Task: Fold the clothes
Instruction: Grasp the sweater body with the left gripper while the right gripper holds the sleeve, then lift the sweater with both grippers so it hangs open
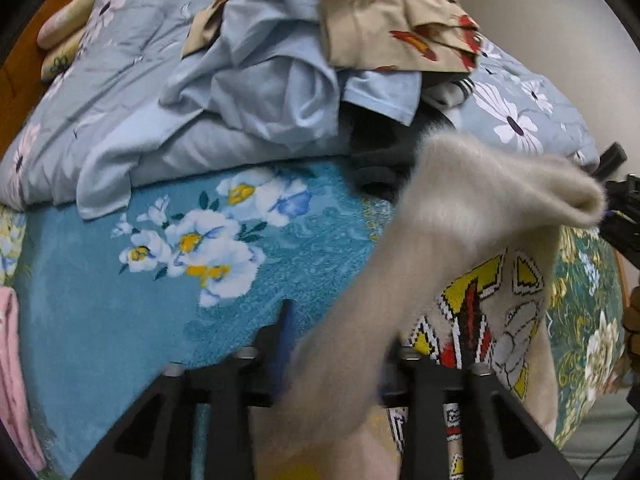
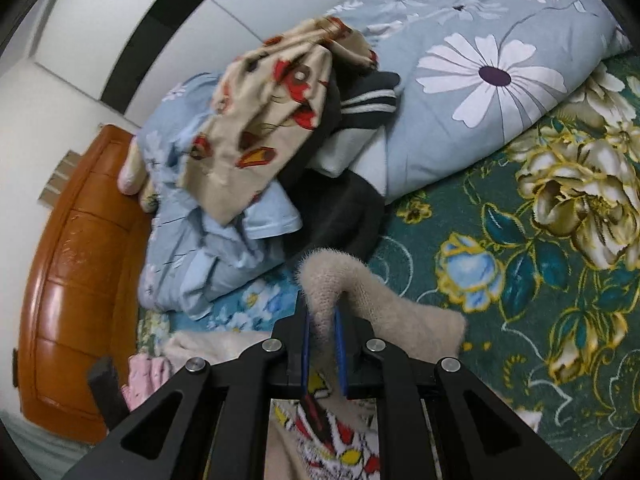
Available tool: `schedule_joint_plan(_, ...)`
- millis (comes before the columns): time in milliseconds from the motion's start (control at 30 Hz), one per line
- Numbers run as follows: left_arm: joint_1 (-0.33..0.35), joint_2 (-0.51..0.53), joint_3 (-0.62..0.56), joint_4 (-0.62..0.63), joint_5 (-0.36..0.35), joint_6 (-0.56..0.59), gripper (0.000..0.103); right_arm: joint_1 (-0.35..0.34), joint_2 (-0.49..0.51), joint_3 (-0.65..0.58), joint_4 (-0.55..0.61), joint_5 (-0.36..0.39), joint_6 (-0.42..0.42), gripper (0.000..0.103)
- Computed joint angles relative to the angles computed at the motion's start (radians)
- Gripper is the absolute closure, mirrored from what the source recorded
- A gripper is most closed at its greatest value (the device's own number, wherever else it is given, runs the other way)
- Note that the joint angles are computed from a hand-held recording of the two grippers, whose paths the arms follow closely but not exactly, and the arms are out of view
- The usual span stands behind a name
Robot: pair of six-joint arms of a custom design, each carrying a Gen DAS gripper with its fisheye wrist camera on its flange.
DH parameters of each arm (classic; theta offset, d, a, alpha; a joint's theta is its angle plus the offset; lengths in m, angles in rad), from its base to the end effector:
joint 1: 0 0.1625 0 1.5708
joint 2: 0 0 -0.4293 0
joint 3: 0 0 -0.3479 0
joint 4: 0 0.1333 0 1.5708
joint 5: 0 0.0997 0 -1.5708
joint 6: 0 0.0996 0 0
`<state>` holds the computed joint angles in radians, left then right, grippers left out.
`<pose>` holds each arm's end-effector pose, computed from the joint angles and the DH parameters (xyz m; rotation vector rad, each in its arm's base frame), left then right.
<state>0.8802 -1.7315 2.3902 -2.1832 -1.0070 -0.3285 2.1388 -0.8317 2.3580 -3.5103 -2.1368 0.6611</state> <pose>-0.0487 -0.3517 0.2846 0.4871 2.5638 -0.3159 0.2985 -0.3193 0.0953 -0.2967 -2.7517 0.9363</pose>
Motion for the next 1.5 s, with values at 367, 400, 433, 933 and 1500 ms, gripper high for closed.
schedule_joint_plan(367, 0.125, -0.078, 0.053, -0.139, -0.073, -0.034, 0.033, -0.086, 0.077, -0.071, 0.031, -0.004, -0.014, 0.088)
schedule_joint_plan(400, 0.138, -0.078, 0.057, -0.147, -0.080, -0.038, 0.033, -0.083, 0.077, -0.071, 0.020, 0.001, -0.022, 0.081)
schedule_joint_plan(433, 0.147, -0.079, 0.059, -0.154, -0.086, -0.041, 0.033, -0.079, 0.078, -0.067, -0.003, 0.013, -0.041, 0.067)
schedule_joint_plan(933, 0.291, -0.055, -0.083, 0.127, -0.382, -0.016, 0.032, -0.026, 0.027, 0.117, -0.147, -0.036, 0.025, 0.049)
schedule_joint_plan(1500, 0.063, -0.050, -0.200, 0.598, -0.028, 0.054, 0.087, 0.008, 0.026, 0.209, -0.206, -0.021, 0.088, 0.049)
